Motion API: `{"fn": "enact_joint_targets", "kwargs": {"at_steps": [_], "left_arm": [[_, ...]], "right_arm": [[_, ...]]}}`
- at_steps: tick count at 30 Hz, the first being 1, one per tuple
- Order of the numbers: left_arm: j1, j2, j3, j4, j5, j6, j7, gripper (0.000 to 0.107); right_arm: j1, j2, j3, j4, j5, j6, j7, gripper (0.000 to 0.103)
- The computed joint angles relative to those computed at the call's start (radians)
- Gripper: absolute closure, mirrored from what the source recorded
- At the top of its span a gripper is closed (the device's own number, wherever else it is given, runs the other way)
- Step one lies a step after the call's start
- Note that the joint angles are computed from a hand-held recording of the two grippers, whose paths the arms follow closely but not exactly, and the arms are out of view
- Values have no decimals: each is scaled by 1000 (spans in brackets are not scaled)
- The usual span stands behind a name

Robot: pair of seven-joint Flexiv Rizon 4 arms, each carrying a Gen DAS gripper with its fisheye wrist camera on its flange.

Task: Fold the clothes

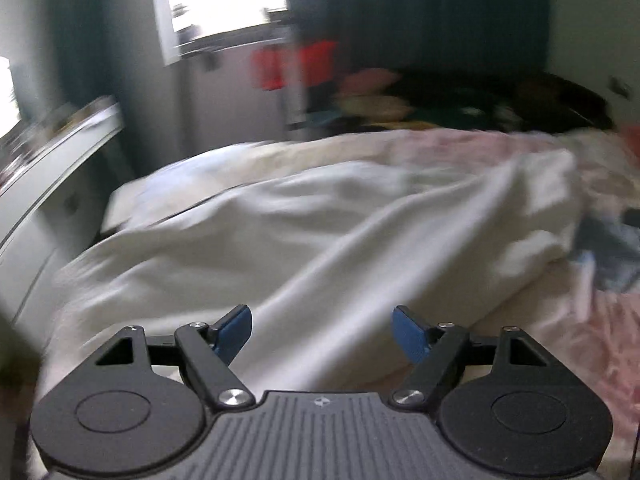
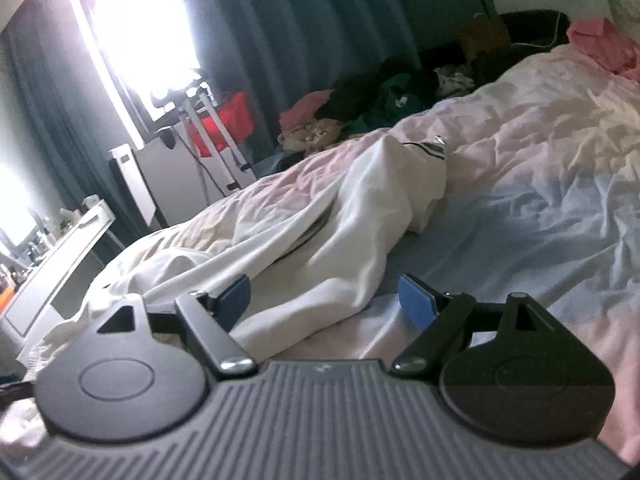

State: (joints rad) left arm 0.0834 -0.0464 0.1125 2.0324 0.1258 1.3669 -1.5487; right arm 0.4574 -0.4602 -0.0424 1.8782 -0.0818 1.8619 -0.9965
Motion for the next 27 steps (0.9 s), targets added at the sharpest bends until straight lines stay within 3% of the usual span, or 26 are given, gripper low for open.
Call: {"fn": "enact_joint_targets", "kwargs": {"at_steps": [2, 4, 7, 10, 12, 13, 15, 16, 18, 23, 27], "left_arm": [[-15, -126, -51, -69, -32, 59, 67, 28], [-72, -240, -42, -158, 4, 79, 77, 28], [-202, -433, 70, -342, 104, 109, 50, 34], [-354, -601, 250, -510, 166, 122, -5, 40], [-362, -662, 261, -586, 143, 104, -6, 46], [-341, -678, 236, -609, 124, 103, 7, 60], [-322, -707, 216, -654, 94, 89, 27, 76], [-316, -721, 210, -677, 81, 79, 35, 91], [-292, -723, 177, -694, 48, 60, 51, 101], [-183, -596, -5, -546, -41, 177, 145, 104], [-84, -446, -178, -313, -73, 337, 220, 104]], "right_arm": [[-9, -8, 4, -7, 4, -9, 10, 20], [-18, -19, 8, -15, 8, -18, 26, 20], [-17, -39, -5, -33, 12, -31, 48, 20], [29, -63, -68, -45, 27, -27, 63, 20], [86, -80, -139, -40, 43, -14, 57, 20], [107, -91, -165, -43, 52, -10, 54, 20], [123, -115, -187, -63, 61, -19, 54, 20], [118, -127, -184, -78, 58, -31, 56, 20], [99, -144, -163, -104, 46, -42, 62, 20], [126, -174, -200, -112, 75, 33, 41, 20], [126, -182, -210, -127, 149, 87, 37, 20]]}}
